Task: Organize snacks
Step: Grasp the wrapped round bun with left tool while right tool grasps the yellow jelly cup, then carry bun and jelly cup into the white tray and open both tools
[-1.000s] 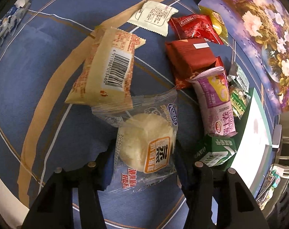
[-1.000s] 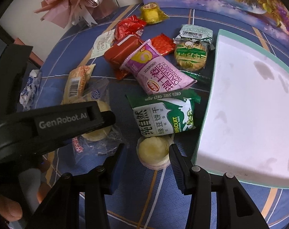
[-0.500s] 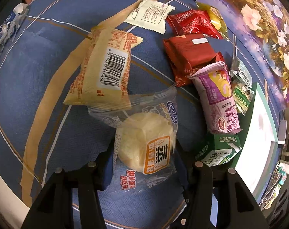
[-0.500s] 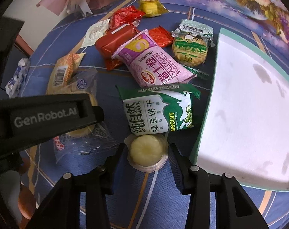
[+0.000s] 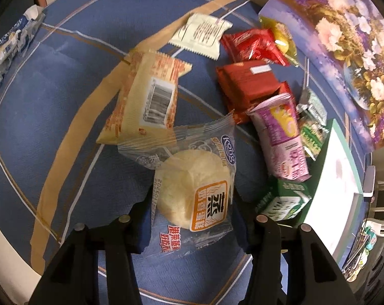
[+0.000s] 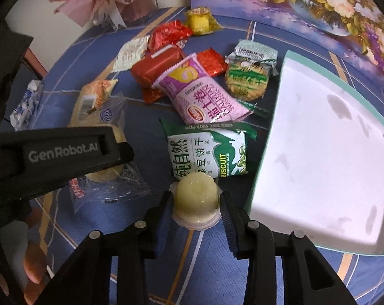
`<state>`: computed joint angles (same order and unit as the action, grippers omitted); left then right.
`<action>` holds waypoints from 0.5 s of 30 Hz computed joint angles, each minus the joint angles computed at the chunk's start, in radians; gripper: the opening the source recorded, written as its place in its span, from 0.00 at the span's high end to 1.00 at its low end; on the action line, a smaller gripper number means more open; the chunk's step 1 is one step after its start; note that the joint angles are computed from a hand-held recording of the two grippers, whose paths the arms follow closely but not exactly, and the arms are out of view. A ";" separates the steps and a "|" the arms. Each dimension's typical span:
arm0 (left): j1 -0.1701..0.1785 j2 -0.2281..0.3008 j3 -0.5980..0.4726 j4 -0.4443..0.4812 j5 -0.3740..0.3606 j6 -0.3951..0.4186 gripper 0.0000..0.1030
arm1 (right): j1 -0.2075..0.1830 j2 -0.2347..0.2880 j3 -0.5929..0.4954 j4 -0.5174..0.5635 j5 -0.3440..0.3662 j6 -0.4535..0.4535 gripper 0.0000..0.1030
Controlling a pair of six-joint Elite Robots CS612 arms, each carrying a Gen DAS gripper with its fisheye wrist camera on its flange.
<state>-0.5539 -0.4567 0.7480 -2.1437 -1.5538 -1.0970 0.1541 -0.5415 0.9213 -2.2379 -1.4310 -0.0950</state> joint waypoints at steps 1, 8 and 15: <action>-0.001 -0.005 0.007 -0.009 0.007 0.001 0.48 | -0.002 -0.003 0.003 -0.003 0.007 0.004 0.61; -0.007 -0.045 0.060 -0.059 0.048 -0.007 0.48 | -0.021 -0.035 0.045 -0.069 0.061 0.014 0.61; -0.017 -0.074 0.091 -0.093 0.094 -0.007 0.48 | -0.034 -0.064 0.087 -0.126 0.081 0.042 0.61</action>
